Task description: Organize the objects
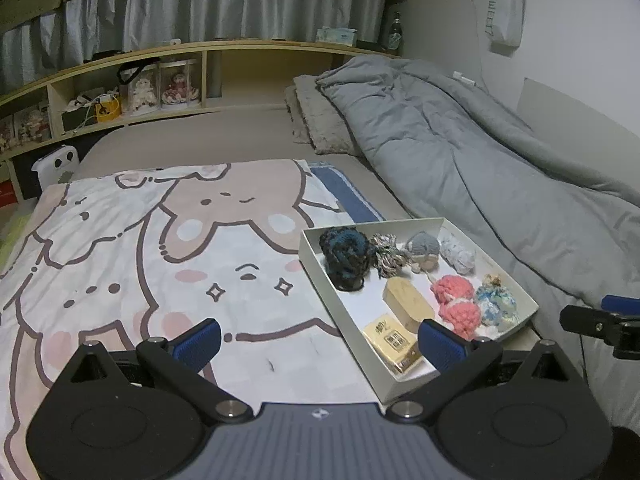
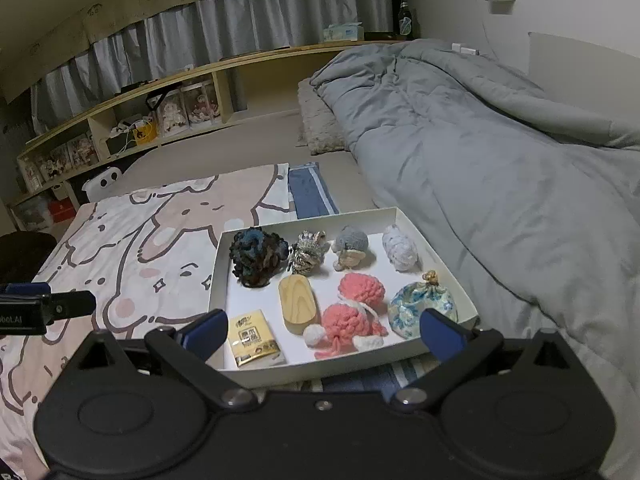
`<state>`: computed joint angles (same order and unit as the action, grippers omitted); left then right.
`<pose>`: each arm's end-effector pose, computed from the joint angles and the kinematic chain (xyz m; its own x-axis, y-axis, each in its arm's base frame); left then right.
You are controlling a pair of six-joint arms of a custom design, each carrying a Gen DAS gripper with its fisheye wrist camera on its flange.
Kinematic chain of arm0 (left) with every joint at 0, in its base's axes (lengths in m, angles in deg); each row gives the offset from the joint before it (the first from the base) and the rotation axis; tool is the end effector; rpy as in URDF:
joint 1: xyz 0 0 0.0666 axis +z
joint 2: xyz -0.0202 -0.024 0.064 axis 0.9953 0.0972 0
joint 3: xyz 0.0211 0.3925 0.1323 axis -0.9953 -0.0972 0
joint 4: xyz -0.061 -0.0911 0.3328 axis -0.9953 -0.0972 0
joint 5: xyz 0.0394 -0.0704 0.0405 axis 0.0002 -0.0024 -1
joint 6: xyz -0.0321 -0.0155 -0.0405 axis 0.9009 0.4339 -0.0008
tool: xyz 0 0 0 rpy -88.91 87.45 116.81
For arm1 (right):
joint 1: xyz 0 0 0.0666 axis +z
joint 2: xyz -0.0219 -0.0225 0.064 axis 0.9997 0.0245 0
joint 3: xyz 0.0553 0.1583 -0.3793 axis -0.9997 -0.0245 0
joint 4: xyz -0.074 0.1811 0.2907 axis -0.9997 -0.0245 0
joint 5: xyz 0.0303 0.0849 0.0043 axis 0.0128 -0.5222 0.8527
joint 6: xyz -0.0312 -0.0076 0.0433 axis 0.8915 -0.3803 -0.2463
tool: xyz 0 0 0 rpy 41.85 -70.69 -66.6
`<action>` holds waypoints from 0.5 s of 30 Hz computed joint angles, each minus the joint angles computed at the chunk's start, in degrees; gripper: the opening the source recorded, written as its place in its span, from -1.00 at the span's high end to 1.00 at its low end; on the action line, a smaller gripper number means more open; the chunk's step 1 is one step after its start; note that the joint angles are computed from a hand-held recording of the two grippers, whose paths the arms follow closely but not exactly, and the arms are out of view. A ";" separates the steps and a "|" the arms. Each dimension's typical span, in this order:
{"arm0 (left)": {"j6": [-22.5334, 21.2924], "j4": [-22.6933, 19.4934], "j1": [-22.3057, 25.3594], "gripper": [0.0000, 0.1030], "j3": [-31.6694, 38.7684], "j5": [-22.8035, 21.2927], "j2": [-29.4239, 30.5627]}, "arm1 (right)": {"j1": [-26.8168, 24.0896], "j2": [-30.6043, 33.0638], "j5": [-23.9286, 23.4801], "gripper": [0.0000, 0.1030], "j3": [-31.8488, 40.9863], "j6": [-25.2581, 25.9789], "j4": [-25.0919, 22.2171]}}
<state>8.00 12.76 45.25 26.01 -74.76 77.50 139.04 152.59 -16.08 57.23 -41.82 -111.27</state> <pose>0.3625 -0.2922 0.6111 -0.5823 0.2362 -0.7779 0.4779 0.8735 -0.0925 0.2398 0.2496 0.6104 -0.5430 0.2613 -0.7980 0.2925 0.9497 0.1120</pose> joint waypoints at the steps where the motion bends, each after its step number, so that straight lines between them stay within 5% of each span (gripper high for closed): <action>1: -0.22 0.37 -0.09 -1.00 -0.55 0.01 -0.32 | 0.37 0.00 0.09 -1.00 -0.14 -0.55 -0.25; 15: -3.20 2.52 -1.43 -1.00 -5.50 -2.63 -2.75 | 5.04 1.41 3.05 -1.00 -0.53 -9.20 -6.11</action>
<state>4.80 15.28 43.82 20.51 -77.39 74.75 144.08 154.00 -13.03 56.70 -51.02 -117.38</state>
